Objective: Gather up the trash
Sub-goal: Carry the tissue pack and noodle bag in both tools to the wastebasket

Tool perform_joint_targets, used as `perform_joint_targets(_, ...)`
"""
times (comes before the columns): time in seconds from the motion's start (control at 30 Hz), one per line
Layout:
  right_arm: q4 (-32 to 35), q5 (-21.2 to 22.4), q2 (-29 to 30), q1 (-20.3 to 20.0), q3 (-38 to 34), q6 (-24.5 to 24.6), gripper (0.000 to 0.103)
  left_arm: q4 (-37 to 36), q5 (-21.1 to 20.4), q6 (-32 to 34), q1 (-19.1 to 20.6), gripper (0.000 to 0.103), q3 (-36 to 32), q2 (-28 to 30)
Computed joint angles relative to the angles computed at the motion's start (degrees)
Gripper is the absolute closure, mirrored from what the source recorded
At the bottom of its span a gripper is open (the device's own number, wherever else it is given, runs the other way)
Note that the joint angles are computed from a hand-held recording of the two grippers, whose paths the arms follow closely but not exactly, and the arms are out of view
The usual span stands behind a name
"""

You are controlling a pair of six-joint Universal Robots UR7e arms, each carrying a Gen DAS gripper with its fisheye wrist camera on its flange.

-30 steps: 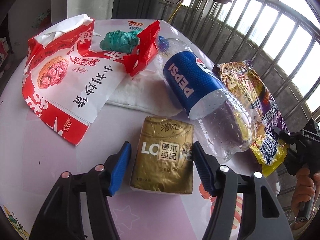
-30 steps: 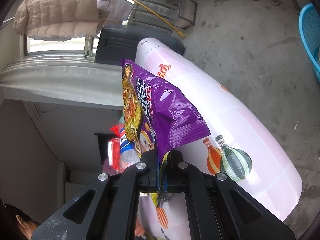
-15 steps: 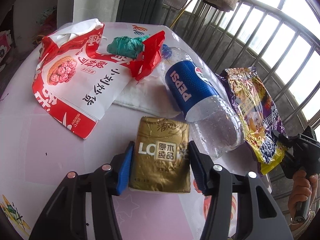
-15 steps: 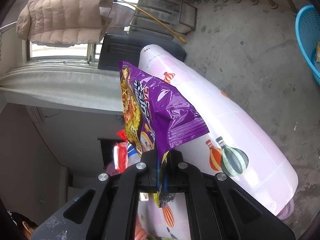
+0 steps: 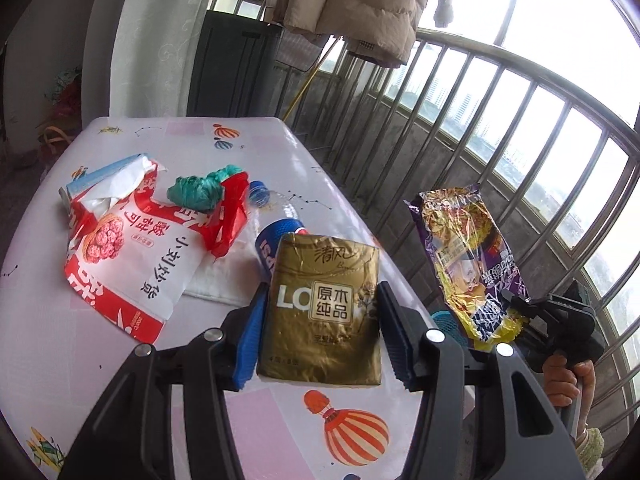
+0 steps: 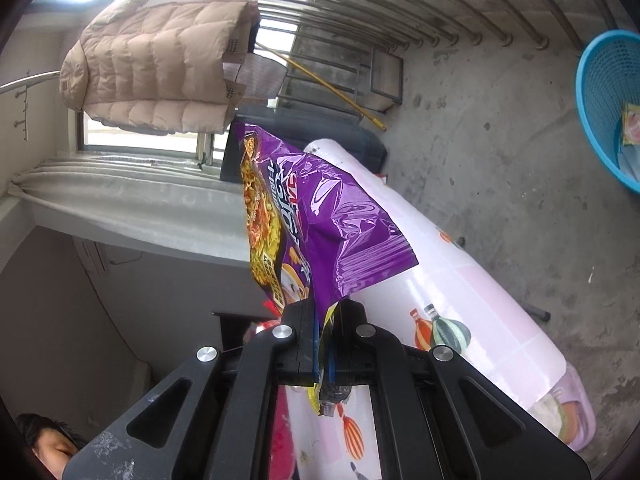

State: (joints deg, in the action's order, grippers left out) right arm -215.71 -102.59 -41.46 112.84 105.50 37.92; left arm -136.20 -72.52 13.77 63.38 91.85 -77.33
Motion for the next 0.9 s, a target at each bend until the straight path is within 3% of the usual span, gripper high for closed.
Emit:
perform_joint_targets(0.17, -10.29, -8.63, -1.68, 1.06, 4.47, -0.02, 0.101, 5.32, -6.88, 1.23, -2.96, 0.051, -4.65, 5.05)
perform_joint_targets(0.37, -18.86, -26.65, -1.22, 1.68, 7.82, 2.06, 0.101, 14.44, -13.14, -0.85, -7.04, 0.051, -10.89, 16.46)
perform_joint_targets(0.47, -19.89, -31.95, -0.42, -0.12, 9.55, 7.29, 0.101, 17.4, -13.94, -2.37, -9.06, 0.051, -12.45, 22.4)
perform_joint_targets(0.57, -22.04, -33.67, 0.05, -2.9, 12.55, 12.16, 0.101, 19.83, -13.14, -2.97, -10.8, 0.051, -14.38, 28.67)
perform_joint_targets(0.73, -22.37, -32.17, -1.06, -8.29, 15.96, 18.39, 0.097, 20.51, -11.4, -2.9, -13.08, 0.051, -16.9, 38.04)
perform_joint_targets(0.8, -22.94, -30.09, -1.67, -11.25, 17.6, 20.25, 0.092, 20.75, -10.61, -2.42, -13.82, 0.044, -18.85, 42.09)
perform_joint_targets(0.83, -22.44, -29.04, -2.13, -13.03, 18.71, 20.95, 0.08, 21.22, -10.33, -2.6, -14.03, 0.038, -19.76, 43.97)
perform_joint_targets(0.87, -21.93, -28.71, -2.2, -14.78, 19.22, 22.14, 0.059, 22.03, -10.02, -3.03, -14.06, 0.029, -20.78, 45.66)
perform_joint_targets(0.9, -22.69, -28.21, -1.74, -16.31, 19.69, 23.89, 0.048, 22.49, -9.5, -3.62, -14.0, 0.028, -21.48, 47.0)
